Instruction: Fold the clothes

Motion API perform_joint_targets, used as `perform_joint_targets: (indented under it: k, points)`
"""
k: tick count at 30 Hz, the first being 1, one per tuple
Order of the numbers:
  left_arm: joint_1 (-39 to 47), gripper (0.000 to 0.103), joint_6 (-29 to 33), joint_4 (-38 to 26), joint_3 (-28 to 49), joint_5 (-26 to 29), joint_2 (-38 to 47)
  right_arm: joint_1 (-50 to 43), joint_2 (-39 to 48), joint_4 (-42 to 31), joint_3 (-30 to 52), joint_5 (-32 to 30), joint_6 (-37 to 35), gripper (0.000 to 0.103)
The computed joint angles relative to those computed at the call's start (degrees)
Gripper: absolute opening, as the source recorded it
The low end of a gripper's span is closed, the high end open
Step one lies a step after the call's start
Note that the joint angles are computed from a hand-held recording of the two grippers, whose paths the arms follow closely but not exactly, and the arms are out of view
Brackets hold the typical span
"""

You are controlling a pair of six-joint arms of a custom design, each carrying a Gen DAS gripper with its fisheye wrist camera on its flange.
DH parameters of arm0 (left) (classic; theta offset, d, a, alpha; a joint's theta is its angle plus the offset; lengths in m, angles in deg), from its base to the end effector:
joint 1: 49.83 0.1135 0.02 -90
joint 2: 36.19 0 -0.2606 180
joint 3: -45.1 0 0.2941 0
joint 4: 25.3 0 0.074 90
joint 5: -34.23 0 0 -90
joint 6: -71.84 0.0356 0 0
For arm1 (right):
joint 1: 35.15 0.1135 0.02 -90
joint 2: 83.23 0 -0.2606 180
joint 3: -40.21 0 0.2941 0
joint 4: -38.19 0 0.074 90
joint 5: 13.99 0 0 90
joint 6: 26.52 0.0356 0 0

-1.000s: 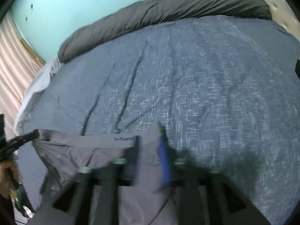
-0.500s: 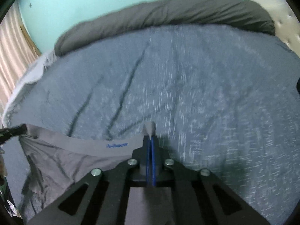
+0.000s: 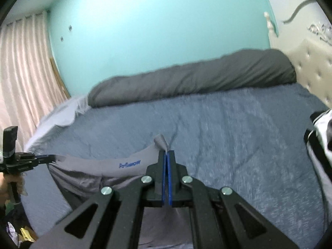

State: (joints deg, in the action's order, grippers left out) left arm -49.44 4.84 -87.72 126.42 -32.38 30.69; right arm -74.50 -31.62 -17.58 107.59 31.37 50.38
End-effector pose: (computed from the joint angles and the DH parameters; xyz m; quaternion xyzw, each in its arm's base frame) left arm 0.2740 -0.0123 0.3473 0.2505 0.8822 -0.1141 0.3822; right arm 0.1839 -0.1184 0.3338 0.0341 0.8529 0.1360 0.5028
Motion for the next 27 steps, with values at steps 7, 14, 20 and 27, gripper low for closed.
perform_joint_targets:
  k: [7,14,20,27]
  points:
    - [5.6,0.004,2.4,-9.0,7.4,6.2,-4.3,-8.1,-1.7,-11.2,10.5,-9.7,-3.8,0.001]
    - [10.4,0.004,6.4,-16.0,12.6,11.1,-6.5,-15.7,-0.6,-24.1,19.2,-17.7,-12.1,0.001]
    - [8.8,0.004,6.1,-15.5,8.9,9.0,-4.9,-15.0,0.6,-27.1,19.0,-15.6,-13.6,0.001]
    - [-0.3,0.004,-0.3,-0.7,-5.1,-0.1,-0.1,-4.2,1.1,-12.5,3.4,-1.4,-5.8,0.001]
